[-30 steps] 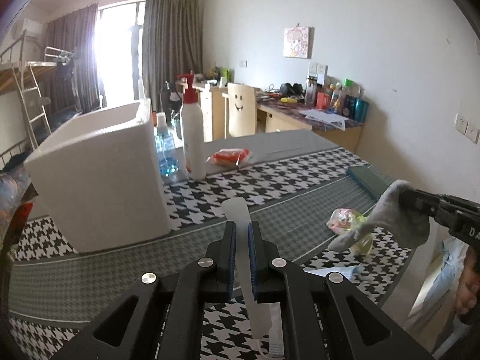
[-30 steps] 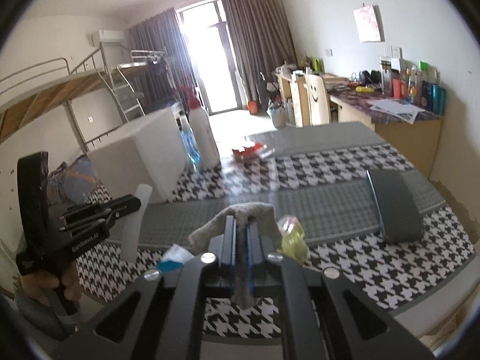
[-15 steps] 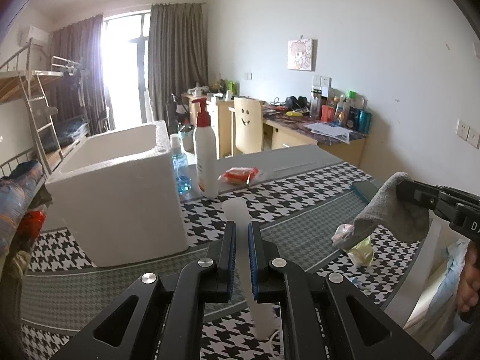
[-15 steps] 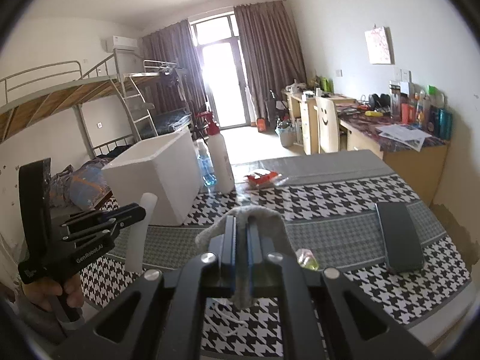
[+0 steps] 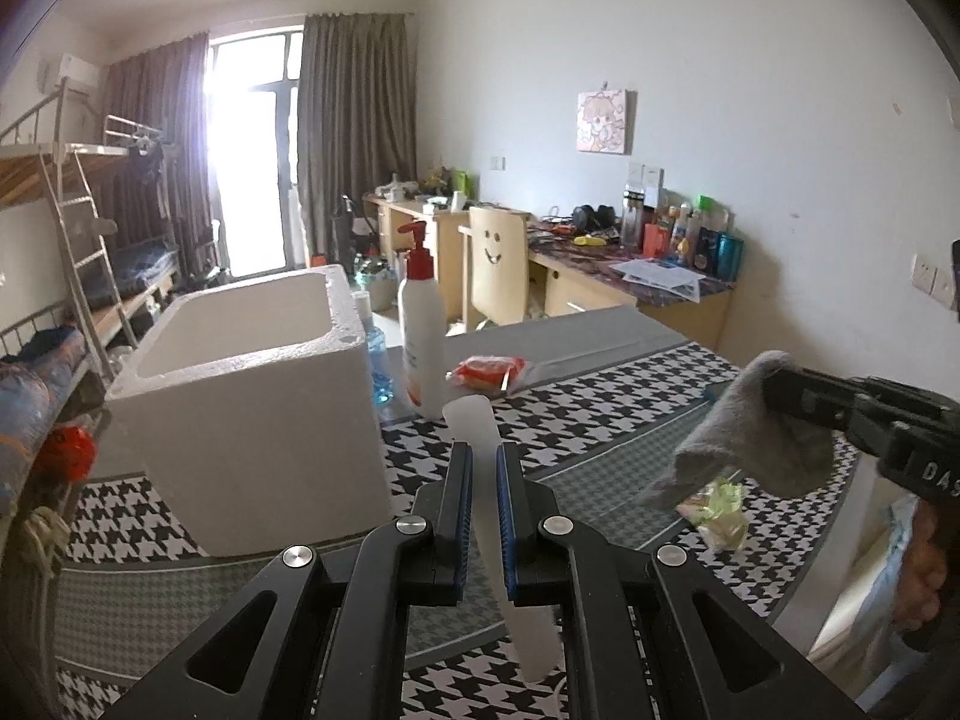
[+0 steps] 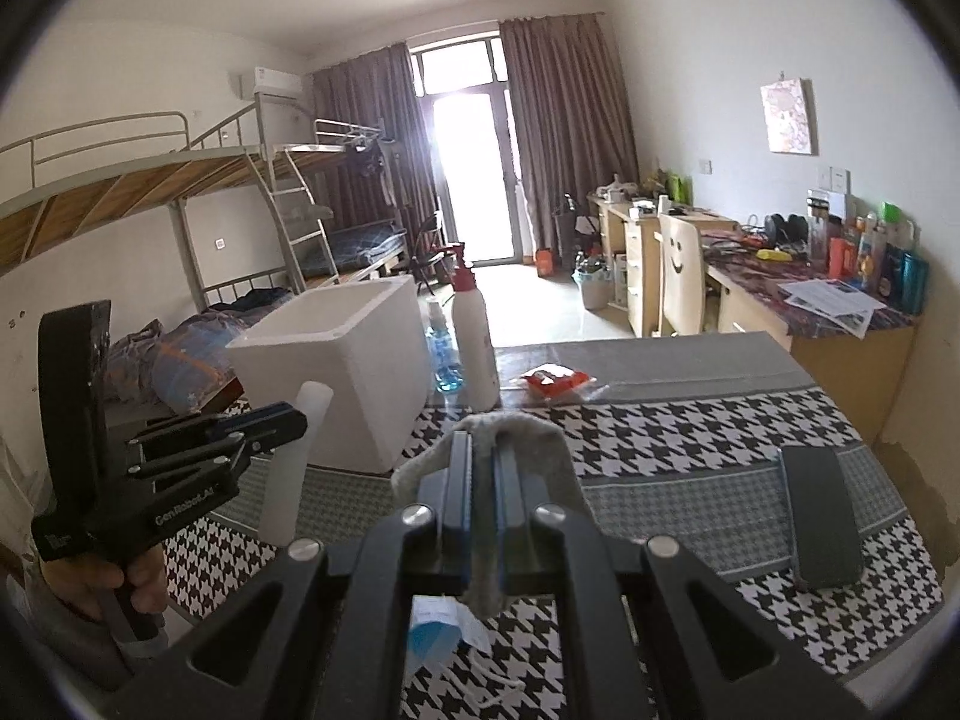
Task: Organize soft objects
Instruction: 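Carry the grey cloth and white strip with both tools over the white foam box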
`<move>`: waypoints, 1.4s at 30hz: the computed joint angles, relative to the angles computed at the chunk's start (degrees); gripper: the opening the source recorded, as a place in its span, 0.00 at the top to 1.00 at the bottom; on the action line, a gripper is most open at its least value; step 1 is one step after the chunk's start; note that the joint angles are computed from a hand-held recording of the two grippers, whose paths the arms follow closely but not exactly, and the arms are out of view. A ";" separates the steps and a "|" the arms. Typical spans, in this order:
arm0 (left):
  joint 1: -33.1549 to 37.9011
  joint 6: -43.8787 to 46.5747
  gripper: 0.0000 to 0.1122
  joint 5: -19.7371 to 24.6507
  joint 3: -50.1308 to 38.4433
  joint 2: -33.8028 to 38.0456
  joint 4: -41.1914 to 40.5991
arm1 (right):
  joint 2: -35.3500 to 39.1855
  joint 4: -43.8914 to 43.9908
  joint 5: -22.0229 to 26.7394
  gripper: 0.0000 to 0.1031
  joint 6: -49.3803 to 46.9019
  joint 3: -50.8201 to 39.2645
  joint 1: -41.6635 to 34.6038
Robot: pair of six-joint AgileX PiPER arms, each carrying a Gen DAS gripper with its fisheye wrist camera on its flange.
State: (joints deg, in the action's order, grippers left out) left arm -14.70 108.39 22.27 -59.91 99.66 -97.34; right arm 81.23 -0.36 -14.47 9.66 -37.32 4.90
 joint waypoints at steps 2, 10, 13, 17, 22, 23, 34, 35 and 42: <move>0.61 -0.75 0.92 0.36 -0.48 -0.18 1.14 | 0.16 -1.50 0.19 0.92 1.08 -0.57 0.21; 1.18 -4.41 0.92 0.14 -3.48 -0.54 5.27 | 1.70 -2.88 1.85 0.92 1.65 -4.35 0.79; 1.34 -7.30 0.92 0.53 -4.97 -0.26 8.17 | 2.33 -3.55 2.71 0.92 1.59 -6.04 0.90; 0.89 -9.11 0.92 -0.26 -6.31 -0.31 9.99 | 3.09 -2.40 3.75 0.92 0.04 -8.00 1.52; 0.99 -12.66 0.92 -0.40 -8.68 0.19 12.80 | 3.66 -0.97 5.02 0.92 -2.20 -10.54 2.20; 1.08 -12.48 0.92 -0.52 -8.89 0.25 12.54 | 3.79 -0.32 5.32 0.92 -3.11 -11.13 2.31; 0.92 -18.59 0.92 -2.79 -15.22 2.26 17.61 | 6.25 1.67 7.93 0.92 -7.51 -17.39 2.76; 1.07 -19.18 0.92 -2.60 -15.79 2.48 18.06 | 6.54 2.55 8.02 0.92 -8.65 -17.93 2.84; 1.52 -23.11 0.92 -2.78 -19.67 4.02 21.35 | 9.41 -2.62 10.38 0.92 -4.28 -22.80 2.60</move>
State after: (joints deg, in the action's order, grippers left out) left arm -13.17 85.28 19.50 -79.58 103.68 -75.99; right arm 90.64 -2.98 -4.08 5.38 -60.12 7.50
